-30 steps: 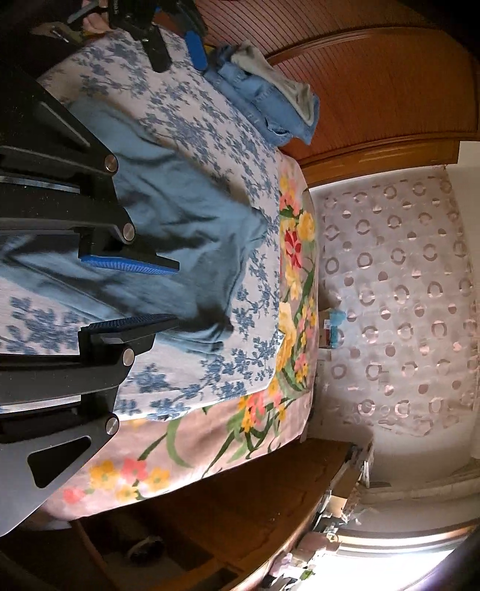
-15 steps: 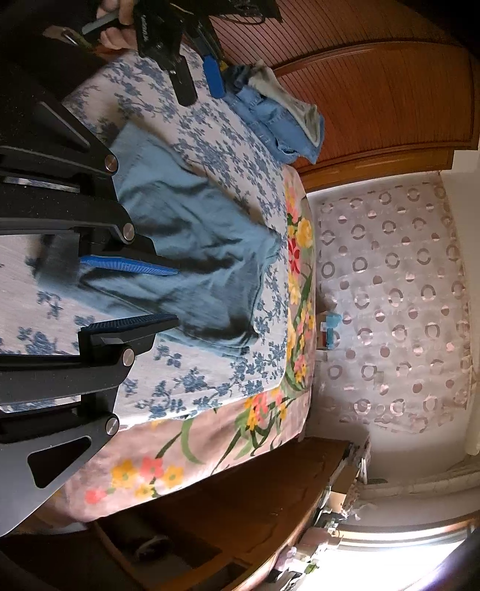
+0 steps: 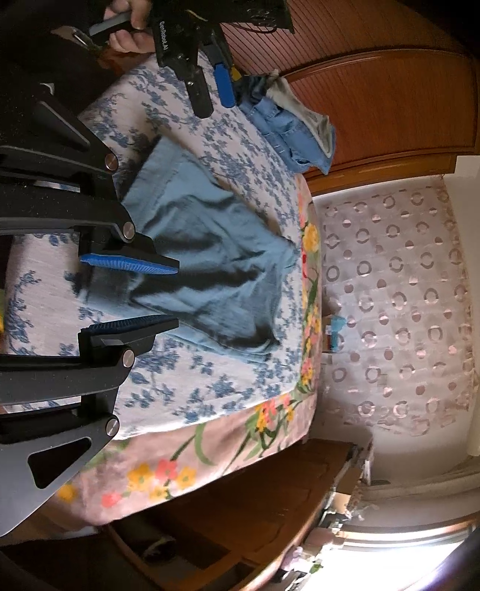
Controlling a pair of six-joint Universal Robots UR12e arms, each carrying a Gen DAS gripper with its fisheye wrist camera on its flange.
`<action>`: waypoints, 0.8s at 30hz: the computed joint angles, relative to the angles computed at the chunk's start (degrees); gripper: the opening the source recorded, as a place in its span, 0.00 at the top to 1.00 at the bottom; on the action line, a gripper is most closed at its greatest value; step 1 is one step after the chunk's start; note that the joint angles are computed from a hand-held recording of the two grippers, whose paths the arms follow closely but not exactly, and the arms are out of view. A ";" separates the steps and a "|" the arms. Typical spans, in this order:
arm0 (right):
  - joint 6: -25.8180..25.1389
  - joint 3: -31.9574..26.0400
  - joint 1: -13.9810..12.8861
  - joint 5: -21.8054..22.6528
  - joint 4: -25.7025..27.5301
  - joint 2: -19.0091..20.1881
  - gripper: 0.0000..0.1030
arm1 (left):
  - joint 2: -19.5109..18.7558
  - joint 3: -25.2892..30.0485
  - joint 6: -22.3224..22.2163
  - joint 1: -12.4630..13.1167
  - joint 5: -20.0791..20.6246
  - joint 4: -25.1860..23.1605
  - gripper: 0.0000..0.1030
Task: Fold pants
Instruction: 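Grasp the blue-grey shorts' hem edge with both grippers side by side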
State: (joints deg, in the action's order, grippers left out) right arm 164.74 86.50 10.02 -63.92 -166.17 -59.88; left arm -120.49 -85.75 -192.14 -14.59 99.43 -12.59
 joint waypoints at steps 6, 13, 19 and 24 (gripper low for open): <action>1.10 0.25 -0.22 0.16 1.33 0.30 0.77 | -0.50 0.57 1.25 -0.10 -1.85 -0.88 0.29; 1.89 0.04 -0.09 -0.43 3.82 0.82 0.77 | -2.22 3.07 1.12 -0.05 -5.61 -6.63 0.47; 2.69 -0.55 -0.32 0.96 5.18 1.10 0.77 | -2.96 4.18 -0.57 -0.11 -5.55 -10.28 0.54; 2.84 -0.78 -0.19 1.22 6.58 1.21 0.77 | -2.71 3.34 -2.08 0.43 -7.85 -9.50 0.66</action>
